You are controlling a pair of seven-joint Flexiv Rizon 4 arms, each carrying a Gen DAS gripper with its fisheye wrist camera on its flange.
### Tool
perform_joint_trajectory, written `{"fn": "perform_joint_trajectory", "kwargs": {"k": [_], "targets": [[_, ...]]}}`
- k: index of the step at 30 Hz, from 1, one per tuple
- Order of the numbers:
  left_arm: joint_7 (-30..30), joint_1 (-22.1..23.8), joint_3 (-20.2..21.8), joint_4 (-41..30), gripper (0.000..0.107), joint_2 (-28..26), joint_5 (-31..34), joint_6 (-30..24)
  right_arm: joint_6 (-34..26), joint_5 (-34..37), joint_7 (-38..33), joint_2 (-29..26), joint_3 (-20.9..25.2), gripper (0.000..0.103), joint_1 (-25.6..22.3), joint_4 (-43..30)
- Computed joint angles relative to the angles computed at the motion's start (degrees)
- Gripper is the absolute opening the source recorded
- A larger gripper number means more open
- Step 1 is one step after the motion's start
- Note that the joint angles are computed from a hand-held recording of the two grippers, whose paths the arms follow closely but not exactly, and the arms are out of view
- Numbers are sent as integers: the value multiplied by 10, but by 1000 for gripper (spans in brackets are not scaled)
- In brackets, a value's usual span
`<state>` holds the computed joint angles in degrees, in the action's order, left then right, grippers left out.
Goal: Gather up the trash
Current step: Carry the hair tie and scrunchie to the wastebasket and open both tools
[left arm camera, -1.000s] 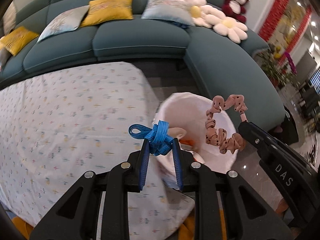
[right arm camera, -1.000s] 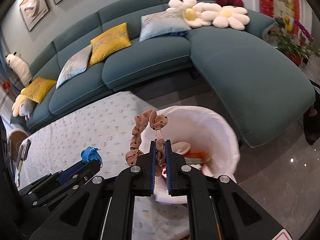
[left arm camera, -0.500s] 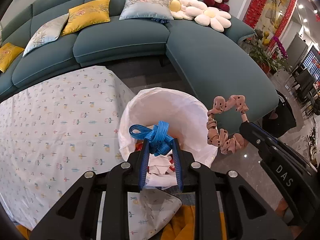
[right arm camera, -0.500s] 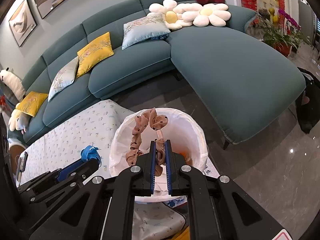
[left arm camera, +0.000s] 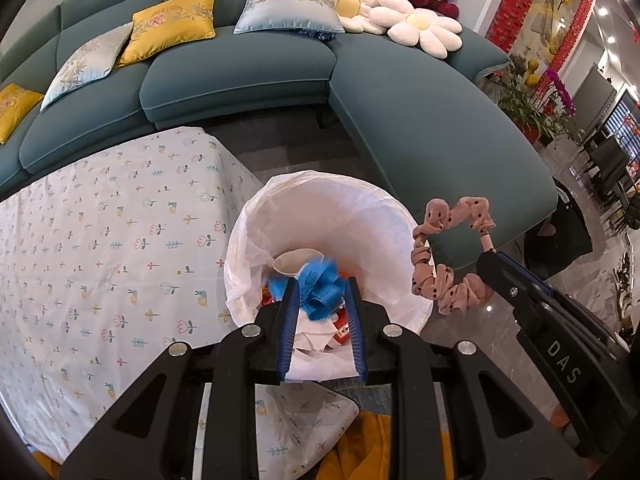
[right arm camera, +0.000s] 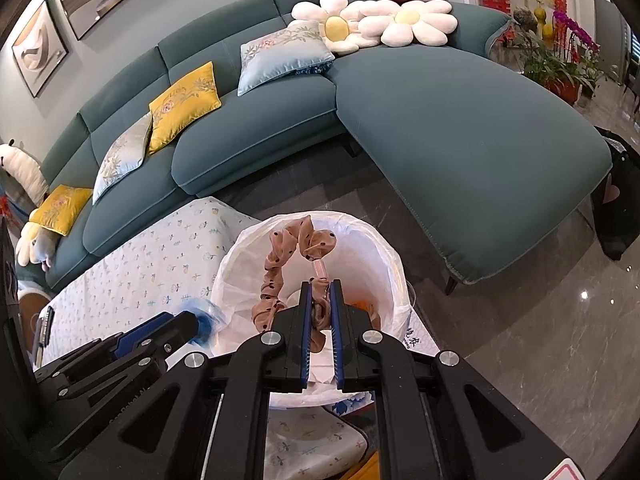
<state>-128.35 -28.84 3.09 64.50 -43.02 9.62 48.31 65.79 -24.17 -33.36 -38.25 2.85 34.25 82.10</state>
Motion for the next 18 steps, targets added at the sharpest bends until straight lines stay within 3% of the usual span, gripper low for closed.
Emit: {"fn": "perform_joint_trajectory", "kwargs": {"k": [2,6,18], "targets": [[0,1,-1,-1,25,-1,-1,2,-2,1,-2,-2,1,9,-1,-3],[-11,-1,5,-2,42,-2,3,2,-7,5,-10,-8,4,9,-2,-14],[-49,3,18,32,55,22,24,8,-24,18,-44,-26,16,9,1,-48]]}}
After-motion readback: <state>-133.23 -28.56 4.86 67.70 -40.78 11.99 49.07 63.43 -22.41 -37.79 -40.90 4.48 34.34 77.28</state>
